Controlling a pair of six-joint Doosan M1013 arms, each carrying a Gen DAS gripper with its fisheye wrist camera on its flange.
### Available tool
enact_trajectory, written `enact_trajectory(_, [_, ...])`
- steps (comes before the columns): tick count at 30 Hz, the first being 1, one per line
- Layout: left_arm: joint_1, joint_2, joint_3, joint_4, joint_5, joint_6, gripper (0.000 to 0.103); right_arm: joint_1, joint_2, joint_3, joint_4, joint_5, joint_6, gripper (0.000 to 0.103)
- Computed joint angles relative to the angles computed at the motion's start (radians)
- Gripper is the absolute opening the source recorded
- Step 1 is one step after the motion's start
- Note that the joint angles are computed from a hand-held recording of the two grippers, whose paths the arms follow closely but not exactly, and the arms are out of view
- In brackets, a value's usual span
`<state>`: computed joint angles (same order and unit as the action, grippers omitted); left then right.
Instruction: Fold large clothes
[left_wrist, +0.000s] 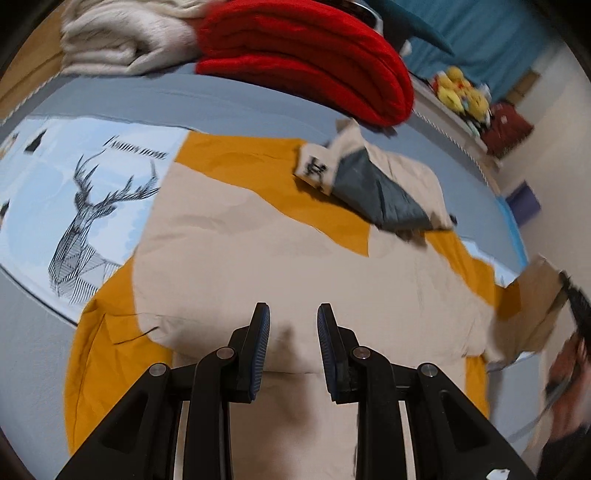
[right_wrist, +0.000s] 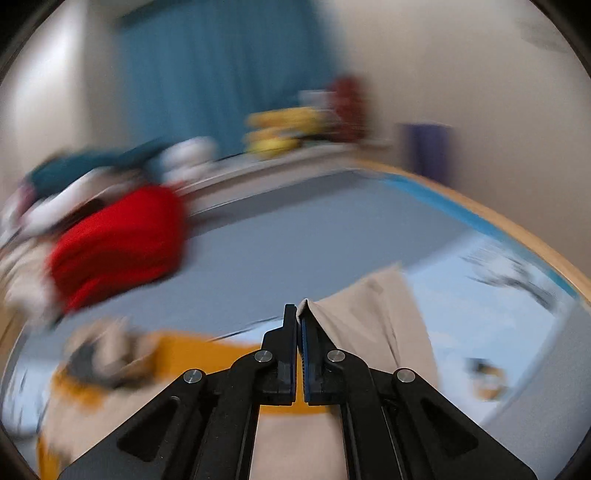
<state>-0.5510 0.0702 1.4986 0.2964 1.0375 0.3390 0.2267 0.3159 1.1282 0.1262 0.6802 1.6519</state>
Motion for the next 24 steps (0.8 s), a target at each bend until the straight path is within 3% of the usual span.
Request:
enact_trajectory(2, [0.005,-0.013,0.008,-0.007,-0.007,-0.019,0.024,0.059,0.0,-0.015,0.182,0.088,-0.187,0.002])
enact_trajectory(5, [0.005,-0.032,0.015,-0.008,-0.009,-0.028,0.024,0.122,0.005,-0.017,0.316,0.194,-0.261,0.003])
enact_trajectory(8, [0.0,-0.054,0.028,-0.008,-0.027,-0.049,0.024,0.16,0.027,-0.02,0.392,0.318,-0.232,0.007])
enact_trajectory(10, [-0.003,-0.065,0.035,-0.021,-0.036,-0.05,0.024,0.177,0.053,-0.045,0.362,0.444,-0.148,0.008])
enact_trajectory(11, [-0.005,-0.069,0.038,-0.023,-0.038,-0.053,0.024,0.182,0.051,-0.044,0.33,0.467,-0.113,0.008])
enact_trajectory(14, [-0.011,-0.076,0.042,-0.027,-0.048,-0.062,0.024,0.173,0.001,0.007,0.259,0.434,-0.031,0.011])
enact_trajectory(16, [-0.018,-0.073,0.038,-0.026,-0.047,-0.053,0.024,0.157,-0.038,0.041,0.221,0.388,0.027,0.021])
enact_trajectory(18, [-0.026,-0.064,0.028,-0.027,-0.039,-0.03,0.024,0.136,-0.086,0.093,0.185,0.321,0.093,0.039])
enact_trajectory(21, [-0.035,-0.049,0.013,-0.028,-0.02,0.006,0.024,0.112,-0.12,0.144,0.128,0.247,0.155,0.041])
enact_trajectory(24, [-0.041,-0.035,0.002,-0.028,-0.006,0.035,0.024,0.088,-0.087,0.134,0.126,0.316,0.203,0.041])
